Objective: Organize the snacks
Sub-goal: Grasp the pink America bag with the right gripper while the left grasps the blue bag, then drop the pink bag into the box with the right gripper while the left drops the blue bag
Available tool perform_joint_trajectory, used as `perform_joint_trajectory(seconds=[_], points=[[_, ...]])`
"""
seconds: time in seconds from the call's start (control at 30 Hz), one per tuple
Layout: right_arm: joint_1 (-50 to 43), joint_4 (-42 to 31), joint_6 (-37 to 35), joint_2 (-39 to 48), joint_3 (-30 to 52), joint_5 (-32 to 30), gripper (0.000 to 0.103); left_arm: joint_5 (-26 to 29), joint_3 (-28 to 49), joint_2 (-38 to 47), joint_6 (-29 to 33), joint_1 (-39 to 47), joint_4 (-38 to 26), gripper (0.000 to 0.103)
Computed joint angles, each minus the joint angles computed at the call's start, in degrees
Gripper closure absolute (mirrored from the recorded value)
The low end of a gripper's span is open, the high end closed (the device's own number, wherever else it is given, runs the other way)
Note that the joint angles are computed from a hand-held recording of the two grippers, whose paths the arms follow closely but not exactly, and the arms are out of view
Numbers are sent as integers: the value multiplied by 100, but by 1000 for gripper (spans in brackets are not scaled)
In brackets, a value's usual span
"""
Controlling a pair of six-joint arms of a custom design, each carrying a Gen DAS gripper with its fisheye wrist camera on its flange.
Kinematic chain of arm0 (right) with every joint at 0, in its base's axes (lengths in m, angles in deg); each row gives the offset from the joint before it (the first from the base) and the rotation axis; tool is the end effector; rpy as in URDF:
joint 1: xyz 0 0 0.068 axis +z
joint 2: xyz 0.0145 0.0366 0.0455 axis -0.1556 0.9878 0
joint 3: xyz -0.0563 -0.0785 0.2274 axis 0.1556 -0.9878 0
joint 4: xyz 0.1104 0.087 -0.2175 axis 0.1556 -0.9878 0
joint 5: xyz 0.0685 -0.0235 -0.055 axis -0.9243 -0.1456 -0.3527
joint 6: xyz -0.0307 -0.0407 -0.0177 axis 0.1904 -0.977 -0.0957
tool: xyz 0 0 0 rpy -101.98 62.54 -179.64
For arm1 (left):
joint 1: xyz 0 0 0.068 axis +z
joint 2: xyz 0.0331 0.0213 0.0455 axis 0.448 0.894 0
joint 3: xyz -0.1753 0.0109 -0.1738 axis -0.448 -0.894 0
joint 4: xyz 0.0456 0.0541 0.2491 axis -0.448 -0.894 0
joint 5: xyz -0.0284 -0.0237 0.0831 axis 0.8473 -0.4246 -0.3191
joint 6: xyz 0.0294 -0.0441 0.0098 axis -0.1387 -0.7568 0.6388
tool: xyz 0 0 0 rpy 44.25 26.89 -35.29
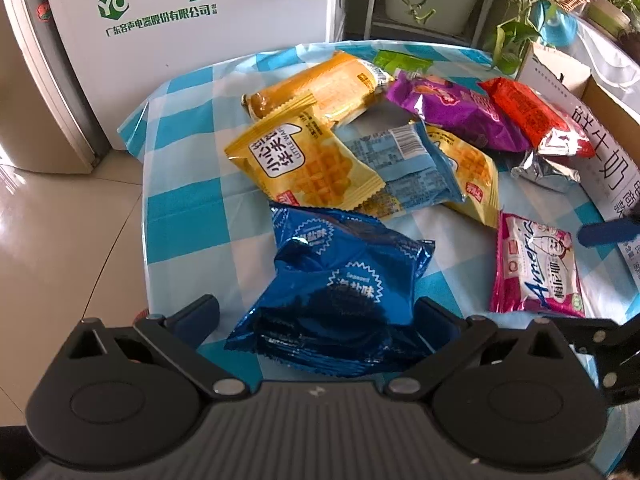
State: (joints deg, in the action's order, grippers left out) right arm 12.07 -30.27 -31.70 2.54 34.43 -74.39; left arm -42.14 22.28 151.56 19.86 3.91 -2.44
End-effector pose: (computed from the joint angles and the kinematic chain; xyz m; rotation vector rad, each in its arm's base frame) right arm 0.2100 0.0742 0.1228 -0.2017 2.7143 -0.0772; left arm 0.2901 -0.1251 0.0777 0.7367 2.5266 -0.2120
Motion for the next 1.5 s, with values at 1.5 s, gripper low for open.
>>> perform_joint_trajectory(seconds=[1.5], points=[[265, 179, 2346, -854, -450, 154, 45, 402, -1219, -1149, -398, 88, 839, 37]])
